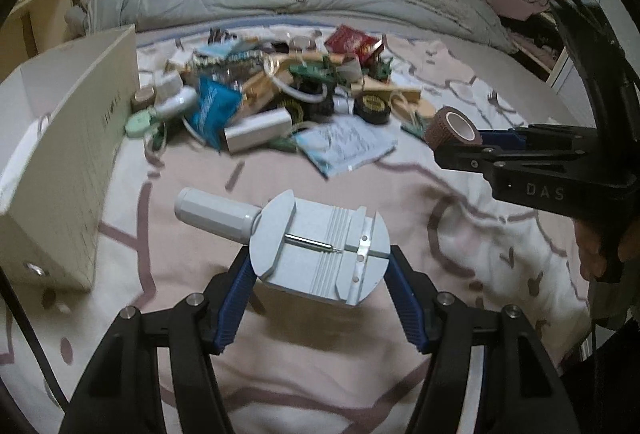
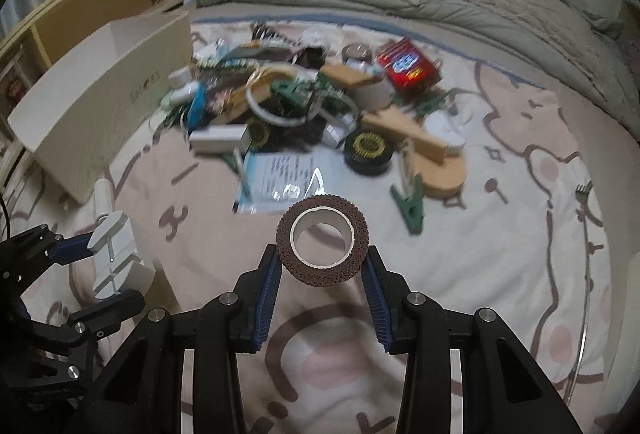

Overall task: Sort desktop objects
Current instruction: 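Lift and carry the white pin tool and brown roll toward the white box with both tools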

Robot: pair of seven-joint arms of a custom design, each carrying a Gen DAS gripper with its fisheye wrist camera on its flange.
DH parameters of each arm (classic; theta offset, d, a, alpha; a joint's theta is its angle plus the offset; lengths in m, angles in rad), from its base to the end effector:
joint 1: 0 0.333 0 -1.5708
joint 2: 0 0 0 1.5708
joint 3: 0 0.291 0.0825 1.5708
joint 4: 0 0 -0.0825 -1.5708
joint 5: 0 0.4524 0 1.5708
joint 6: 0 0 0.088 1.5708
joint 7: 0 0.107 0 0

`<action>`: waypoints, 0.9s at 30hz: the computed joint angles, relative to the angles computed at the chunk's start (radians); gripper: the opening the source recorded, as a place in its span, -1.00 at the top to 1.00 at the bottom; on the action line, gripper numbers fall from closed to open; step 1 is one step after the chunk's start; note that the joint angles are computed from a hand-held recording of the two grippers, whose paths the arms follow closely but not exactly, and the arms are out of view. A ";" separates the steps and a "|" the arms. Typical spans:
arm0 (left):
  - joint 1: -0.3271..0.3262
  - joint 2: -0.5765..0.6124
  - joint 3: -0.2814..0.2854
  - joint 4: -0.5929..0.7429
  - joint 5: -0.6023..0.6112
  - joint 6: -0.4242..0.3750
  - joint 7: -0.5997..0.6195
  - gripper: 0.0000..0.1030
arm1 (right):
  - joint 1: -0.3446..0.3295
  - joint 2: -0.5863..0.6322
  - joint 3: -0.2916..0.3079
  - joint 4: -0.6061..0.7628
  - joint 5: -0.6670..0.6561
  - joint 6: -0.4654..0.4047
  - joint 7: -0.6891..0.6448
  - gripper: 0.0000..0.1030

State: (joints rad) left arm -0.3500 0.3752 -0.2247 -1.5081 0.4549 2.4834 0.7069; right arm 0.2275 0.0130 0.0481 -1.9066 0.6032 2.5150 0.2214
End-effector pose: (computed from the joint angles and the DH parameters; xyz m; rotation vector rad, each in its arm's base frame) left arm 0.6588 -0.4005 0.4802 -1.9498 1.8433 -0.8115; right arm 0.6480 0.1781 0.5052 -2.4362 0.4096 -0.5658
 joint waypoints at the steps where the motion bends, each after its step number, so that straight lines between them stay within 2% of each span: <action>1: -0.002 0.001 0.005 0.006 0.010 0.004 -0.004 -0.25 | 0.000 -0.001 0.000 0.004 0.014 0.006 -0.006 0.20; 6: 0.001 0.005 0.012 0.025 0.028 0.015 0.004 -0.25 | 0.003 -0.006 0.001 0.020 0.074 0.027 -0.039 0.20; 18: -0.002 0.056 0.036 0.140 0.057 -0.008 0.026 -0.25 | 0.003 -0.008 0.000 0.065 0.173 0.011 -0.094 0.20; 27: 0.000 0.054 0.071 0.185 0.115 0.005 -0.039 -0.25 | 0.002 -0.012 -0.001 0.092 0.271 0.003 -0.144 0.20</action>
